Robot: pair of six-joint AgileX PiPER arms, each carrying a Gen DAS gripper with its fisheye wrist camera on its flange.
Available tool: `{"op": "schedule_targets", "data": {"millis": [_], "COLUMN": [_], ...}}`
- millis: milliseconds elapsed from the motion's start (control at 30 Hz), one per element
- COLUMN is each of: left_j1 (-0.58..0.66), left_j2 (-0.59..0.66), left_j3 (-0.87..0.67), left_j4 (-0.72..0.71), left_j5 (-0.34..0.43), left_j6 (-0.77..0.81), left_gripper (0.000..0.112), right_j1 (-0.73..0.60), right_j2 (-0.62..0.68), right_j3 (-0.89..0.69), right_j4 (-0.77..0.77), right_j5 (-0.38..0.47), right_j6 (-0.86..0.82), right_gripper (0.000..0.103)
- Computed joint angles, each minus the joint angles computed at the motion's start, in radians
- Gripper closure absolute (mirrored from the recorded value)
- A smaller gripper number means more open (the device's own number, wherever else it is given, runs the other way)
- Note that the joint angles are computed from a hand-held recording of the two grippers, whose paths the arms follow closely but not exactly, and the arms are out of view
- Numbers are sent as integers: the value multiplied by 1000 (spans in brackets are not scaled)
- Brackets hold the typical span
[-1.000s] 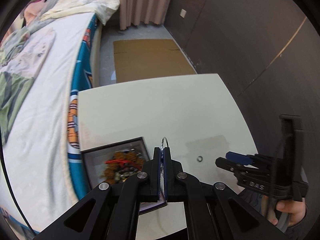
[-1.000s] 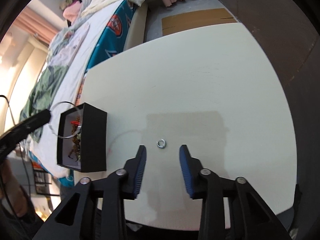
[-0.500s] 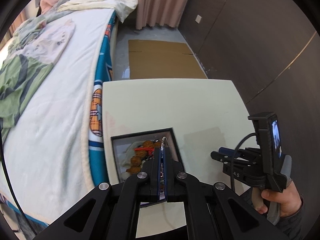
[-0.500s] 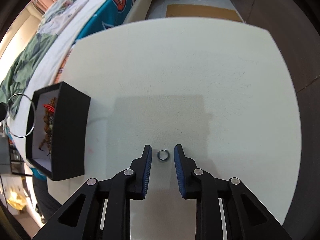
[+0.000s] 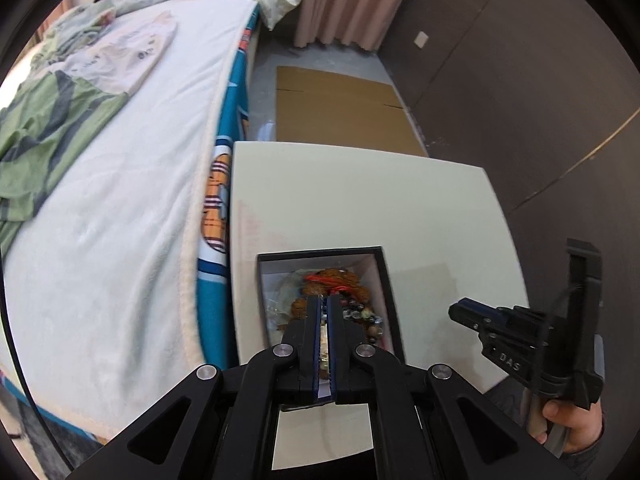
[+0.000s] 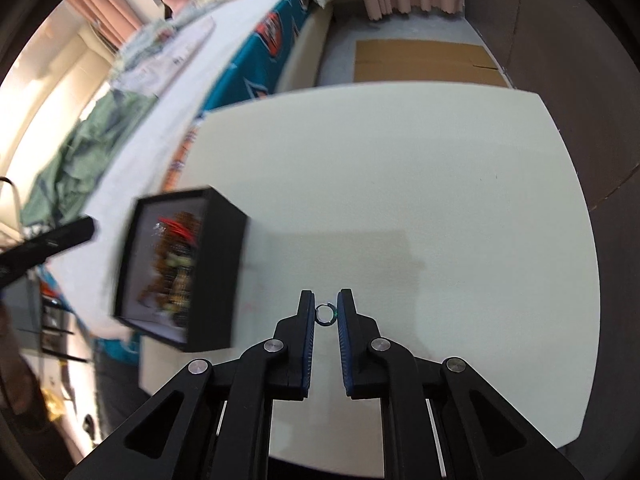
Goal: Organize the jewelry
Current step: 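Drop the hoop into the box with the left while the right carries the ring over it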
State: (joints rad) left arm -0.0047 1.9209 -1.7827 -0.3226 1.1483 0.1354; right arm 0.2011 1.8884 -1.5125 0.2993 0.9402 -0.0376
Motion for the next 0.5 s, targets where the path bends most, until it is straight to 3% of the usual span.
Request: {"op": "schedule_targets", "data": {"millis": [133,267,300,500], "left_j1": [21,53,63,114], "left_j2": [-10,-70,-94,-161], "left_j3": [1,68,97,153], "left_j4": [-15,-48,-59,-94], "left_j5": [6,-44,-70,-101], "left_j6": [8,30,43,83], "left_gripper": [100,51,44,43], "right_j1": [26,67,78,136], "right_j2": [-26,-40,-41,-28], "right_j3": [-36,-96,-116,-214], "right_j4": [29,46,51,123], "right_j5": [16,24,27,21], "right_j6": [-5,-3,1,-3], "right_gripper": [90,90,90,89]}}
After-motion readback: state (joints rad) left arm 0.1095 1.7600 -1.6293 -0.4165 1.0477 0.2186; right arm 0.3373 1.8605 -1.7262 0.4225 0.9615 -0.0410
